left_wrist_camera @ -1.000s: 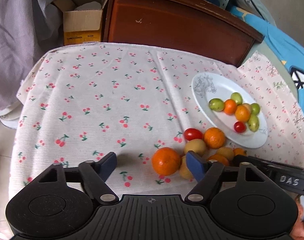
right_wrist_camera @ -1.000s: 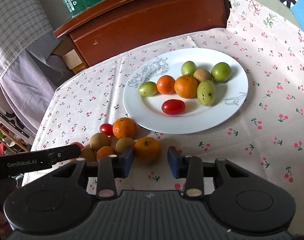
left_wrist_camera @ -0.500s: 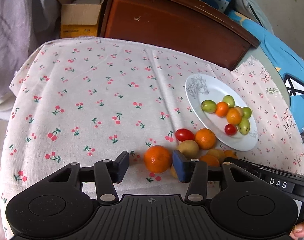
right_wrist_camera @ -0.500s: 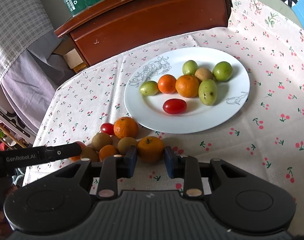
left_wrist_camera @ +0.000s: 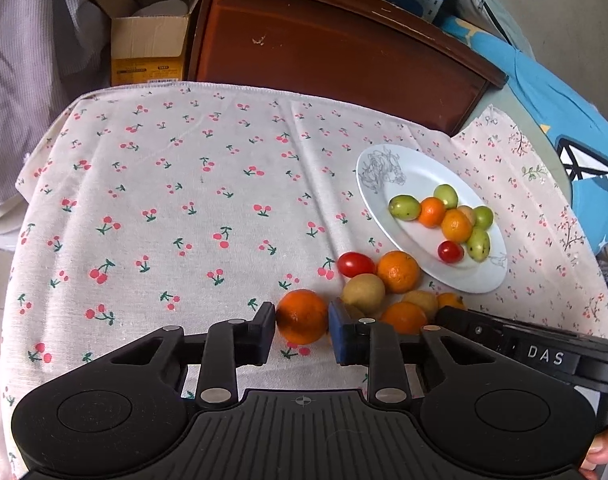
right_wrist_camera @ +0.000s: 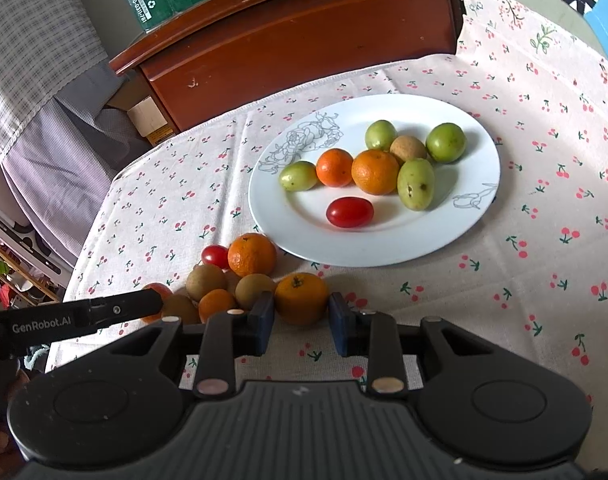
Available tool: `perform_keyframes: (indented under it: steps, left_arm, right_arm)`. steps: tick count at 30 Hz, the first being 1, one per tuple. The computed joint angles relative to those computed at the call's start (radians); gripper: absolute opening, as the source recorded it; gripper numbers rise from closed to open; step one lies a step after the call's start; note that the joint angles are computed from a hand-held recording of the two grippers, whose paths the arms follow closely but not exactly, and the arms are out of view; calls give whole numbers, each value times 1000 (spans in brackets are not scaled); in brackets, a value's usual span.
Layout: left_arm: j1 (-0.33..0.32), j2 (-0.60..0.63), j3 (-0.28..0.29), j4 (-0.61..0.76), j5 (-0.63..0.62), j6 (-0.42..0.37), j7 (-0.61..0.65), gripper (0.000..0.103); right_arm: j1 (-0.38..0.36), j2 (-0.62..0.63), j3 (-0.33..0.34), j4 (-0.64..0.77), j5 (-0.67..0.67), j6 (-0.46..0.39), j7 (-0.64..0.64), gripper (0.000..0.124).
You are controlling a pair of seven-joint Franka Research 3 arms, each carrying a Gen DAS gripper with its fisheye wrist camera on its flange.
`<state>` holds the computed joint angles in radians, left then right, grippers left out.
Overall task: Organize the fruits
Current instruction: 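Grasp an orange with the left gripper while the right gripper grasps another orange, then lower the orange onto the plate with the left gripper while the right gripper carries its orange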
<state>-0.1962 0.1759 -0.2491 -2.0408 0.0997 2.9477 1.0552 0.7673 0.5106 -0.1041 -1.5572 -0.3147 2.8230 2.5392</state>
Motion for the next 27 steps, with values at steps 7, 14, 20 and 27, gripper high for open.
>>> perform_keyframes:
  steps: [7,14,20,27]
  left_arm:
    - [-19,-15,26,-7,65,7,-64,26]
    - [-31,-27,44,-6,149,36,-141,26]
    - [-40,-27,51,10,204,61,-182,26]
    - [-49,-20,56,38,237,78,-215,26]
  right_arm:
    - [5,-7,-8,-9,-5,12,10,29]
    - [13,-15,-21,-21,-12,41,25,29]
    - [20,-27,-37,-29,-22,62,49,29]
    - [40,-47,-73,-42,-55,104,95,29]
